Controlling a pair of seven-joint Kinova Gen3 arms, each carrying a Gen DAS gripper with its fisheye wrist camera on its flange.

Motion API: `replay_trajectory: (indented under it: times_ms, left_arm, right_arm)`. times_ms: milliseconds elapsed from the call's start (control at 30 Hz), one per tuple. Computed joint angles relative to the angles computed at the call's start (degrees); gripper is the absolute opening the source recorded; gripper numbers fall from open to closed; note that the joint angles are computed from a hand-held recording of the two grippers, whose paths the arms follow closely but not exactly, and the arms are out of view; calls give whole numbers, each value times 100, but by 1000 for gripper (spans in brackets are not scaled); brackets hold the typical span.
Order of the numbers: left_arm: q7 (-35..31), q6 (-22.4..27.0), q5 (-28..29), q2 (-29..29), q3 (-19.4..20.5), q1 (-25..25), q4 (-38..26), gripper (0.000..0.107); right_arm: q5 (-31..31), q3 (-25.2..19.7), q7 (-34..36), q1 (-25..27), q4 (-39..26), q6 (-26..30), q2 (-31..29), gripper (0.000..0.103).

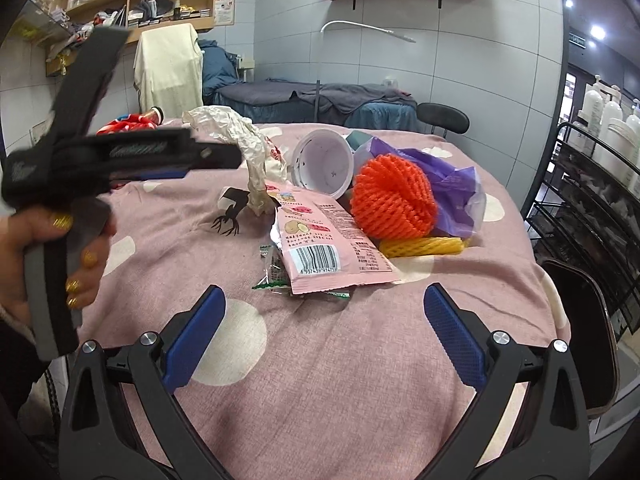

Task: Collect trash
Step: 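Grasp the crumpled white tissue with the left tool while the right tool grasps the pink snack wrapper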

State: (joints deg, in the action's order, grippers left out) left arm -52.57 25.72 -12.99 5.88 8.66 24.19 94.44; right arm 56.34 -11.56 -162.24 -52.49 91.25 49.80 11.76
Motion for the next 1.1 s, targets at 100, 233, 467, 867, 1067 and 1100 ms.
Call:
replay_trajectory:
  times_ms: [100,233,467,867,1067,1100]
  left_arm:
    - [-310,133,454,241,27,-189,-320,83]
    - [-417,462,621,528,-60,-199,-744,78]
    - [-432,884,850,886,-198,-186,-1203,67]
    - [-513,726,1236,835,-184,-385,-948,28]
    - [-395,241,1288,471,-216,-449,-377,25]
    - [-263,180,1151,383,-267,-378,-278,25]
  right_arm:
    - [-70,20,240,41,-160,2,97,97]
    - [-526,100,748,138,-614,32,317,88]
    - [-895,459,1819,-192,-1915,756,1111,85]
    - [-1779,1013,2492,-104,-2599,875,1486,22]
    - [-1469,1031,1913,-89,-1836,114,1010,8]
    - [-1466,985,1862,-17,-1715,-73,929,8]
